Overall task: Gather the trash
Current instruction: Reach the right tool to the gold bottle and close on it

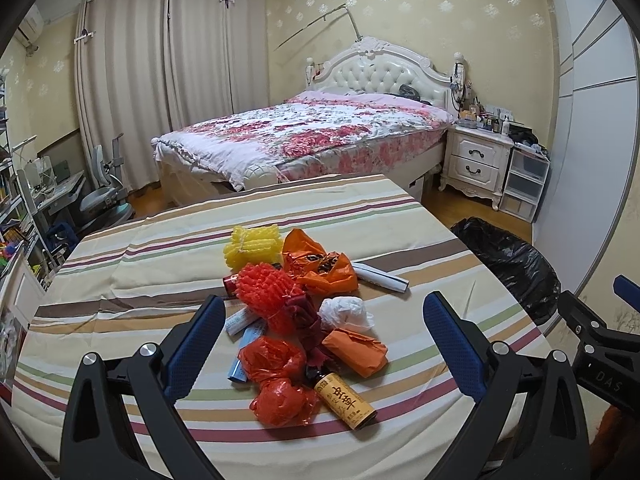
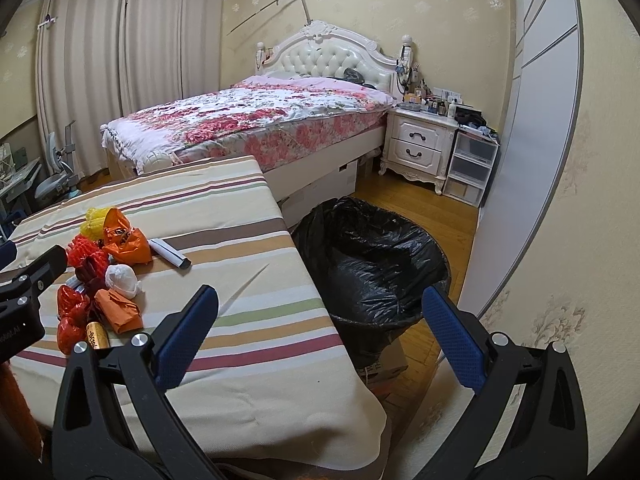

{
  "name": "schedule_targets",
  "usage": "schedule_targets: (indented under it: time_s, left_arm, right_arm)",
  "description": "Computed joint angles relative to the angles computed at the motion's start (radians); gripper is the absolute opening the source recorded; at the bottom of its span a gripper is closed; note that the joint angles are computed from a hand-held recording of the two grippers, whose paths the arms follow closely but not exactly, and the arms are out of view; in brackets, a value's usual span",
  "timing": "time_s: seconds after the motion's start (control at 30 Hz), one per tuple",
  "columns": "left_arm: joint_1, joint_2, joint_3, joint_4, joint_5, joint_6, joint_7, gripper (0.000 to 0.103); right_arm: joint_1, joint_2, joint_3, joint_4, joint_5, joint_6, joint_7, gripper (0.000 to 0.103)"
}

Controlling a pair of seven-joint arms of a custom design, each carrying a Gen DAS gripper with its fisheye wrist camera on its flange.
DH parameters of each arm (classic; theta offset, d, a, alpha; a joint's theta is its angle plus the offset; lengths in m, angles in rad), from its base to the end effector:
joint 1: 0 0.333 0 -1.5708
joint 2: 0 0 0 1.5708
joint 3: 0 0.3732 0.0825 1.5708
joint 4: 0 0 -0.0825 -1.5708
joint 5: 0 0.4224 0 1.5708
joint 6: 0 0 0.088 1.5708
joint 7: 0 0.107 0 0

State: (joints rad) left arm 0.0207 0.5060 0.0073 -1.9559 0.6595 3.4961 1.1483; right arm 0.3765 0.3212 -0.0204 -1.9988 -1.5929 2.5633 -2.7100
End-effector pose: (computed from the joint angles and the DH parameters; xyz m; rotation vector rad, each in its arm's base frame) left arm 0.7019 -0.0544 0.3477 -1.3939 1.8772 -0.9509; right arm 0.6151 0.2458 0.3397 -1.4149 1.9353 -1.0738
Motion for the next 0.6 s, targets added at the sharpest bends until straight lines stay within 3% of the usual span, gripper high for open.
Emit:
schedule_targets:
  time_s: [0.17, 0.27, 0.3, 0.33, 0.4, 0.6]
  left_arm:
    - [0.033, 0.006, 0.002, 0.007, 0.012, -0.021, 0.006, 0.096]
    - [0.038, 0.010, 0.021, 0.010, 0.004, -0.029, 0.009, 0.088]
    - [0.052, 0.012, 0.014, 0.015, 0.012, -0.043, 0.007, 0.077]
    - [0.083, 0.013, -0.013, 0.023, 0.033, -0.066, -0.001, 0.072]
    - [0.141, 0.018, -0.058, 0.033, 0.066, -0.091, -0.017, 0.072]
    - [0.085, 0.015, 0.053, 0.022, 0.024, -0.072, -0.001, 0.072]
  right_arm:
    - [0.002, 0.019, 0.003, 0.015, 0.003, 0.035, -0.017, 0.097]
    - [0.004, 0.034, 0.006, 0.033, 0.033, 0.066, -0.061, 0.083]
    - [0.005, 0.041, 0.006, 0.039, 0.043, 0.080, -0.075, 0.080]
    - [0.006, 0.050, 0.006, 0.047, 0.052, 0.098, -0.087, 0.079]
    - [0.009, 0.071, 0.004, 0.071, 0.075, 0.132, -0.121, 0.076]
    - [0.032, 0.125, -0.005, 0.132, 0.171, 0.216, -0.267, 0.064]
